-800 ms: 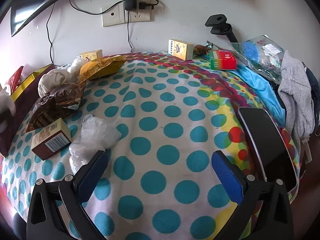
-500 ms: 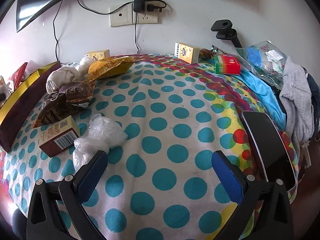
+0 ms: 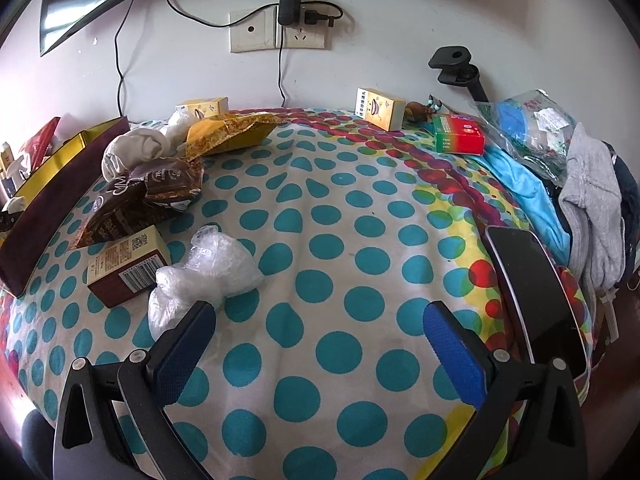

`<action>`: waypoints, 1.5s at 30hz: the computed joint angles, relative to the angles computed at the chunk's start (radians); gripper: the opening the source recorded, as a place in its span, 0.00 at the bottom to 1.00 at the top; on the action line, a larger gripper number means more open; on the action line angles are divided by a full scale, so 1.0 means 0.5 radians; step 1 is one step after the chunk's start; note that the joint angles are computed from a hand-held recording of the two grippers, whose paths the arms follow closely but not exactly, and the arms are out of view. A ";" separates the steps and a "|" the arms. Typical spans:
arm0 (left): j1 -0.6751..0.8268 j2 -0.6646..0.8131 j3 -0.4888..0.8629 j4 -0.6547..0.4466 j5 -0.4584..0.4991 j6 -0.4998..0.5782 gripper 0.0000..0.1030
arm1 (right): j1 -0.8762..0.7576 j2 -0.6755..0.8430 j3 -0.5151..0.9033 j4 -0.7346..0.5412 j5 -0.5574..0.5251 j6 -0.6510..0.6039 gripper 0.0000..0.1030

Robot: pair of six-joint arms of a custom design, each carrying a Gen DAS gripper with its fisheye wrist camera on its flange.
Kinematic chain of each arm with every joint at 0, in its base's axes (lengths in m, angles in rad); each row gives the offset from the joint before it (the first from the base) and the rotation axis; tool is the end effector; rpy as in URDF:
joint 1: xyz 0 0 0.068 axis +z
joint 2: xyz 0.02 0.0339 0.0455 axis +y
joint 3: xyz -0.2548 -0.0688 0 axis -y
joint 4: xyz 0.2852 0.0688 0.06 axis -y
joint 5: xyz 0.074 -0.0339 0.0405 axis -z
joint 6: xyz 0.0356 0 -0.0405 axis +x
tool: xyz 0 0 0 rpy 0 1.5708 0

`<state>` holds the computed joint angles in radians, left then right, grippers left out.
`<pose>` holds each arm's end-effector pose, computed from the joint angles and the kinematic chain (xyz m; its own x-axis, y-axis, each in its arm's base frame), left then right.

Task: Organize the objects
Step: 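Lower the white sock held in the left gripper into the gold tray, then grasp the plastic-wrapped white bundle with the right gripper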

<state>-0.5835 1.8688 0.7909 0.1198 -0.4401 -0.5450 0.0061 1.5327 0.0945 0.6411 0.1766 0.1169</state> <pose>0.2952 -0.1767 0.0473 -0.7362 -0.0760 -0.6724 -0.1025 0.9947 -0.0001 0.1837 -0.0051 0.0153 -0.6968 0.1106 -0.7087 0.1994 0.9790 -0.0433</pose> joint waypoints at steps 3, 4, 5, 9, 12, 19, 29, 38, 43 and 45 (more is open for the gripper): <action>0.007 0.002 0.002 0.005 0.000 0.001 0.41 | 0.007 -0.011 -0.013 0.001 0.008 0.015 1.00; 0.011 0.002 0.000 0.011 0.009 0.003 0.41 | 0.014 -0.024 -0.019 -0.003 0.015 0.019 1.00; 0.013 0.009 0.006 0.009 0.011 0.011 0.41 | 0.021 -0.038 -0.025 -0.006 0.018 0.019 1.00; 0.018 0.025 0.015 0.015 0.013 0.030 0.41 | 0.067 -0.109 -0.046 -0.046 0.055 0.021 1.00; 0.022 0.036 0.025 0.013 0.013 0.043 0.41 | 0.071 -0.175 -0.075 -0.079 0.048 0.028 1.00; 0.049 0.071 0.052 0.021 0.084 0.076 0.60 | 0.119 -0.325 -0.151 -0.145 0.053 0.053 1.00; -0.349 -0.868 -0.729 0.321 -0.450 -0.013 1.00 | 0.398 -0.181 0.002 -0.148 0.118 0.221 1.00; -1.174 -1.215 -1.154 -0.024 -0.878 -1.021 1.00 | 0.451 0.375 0.235 0.052 0.231 0.347 0.44; -1.165 -1.024 -1.139 0.217 -0.746 -0.921 1.00 | 0.405 0.228 0.169 0.038 0.208 0.276 0.29; -1.195 -1.027 -1.132 0.165 -0.822 -0.920 1.00 | 0.482 -0.120 0.063 -0.089 0.284 0.234 0.29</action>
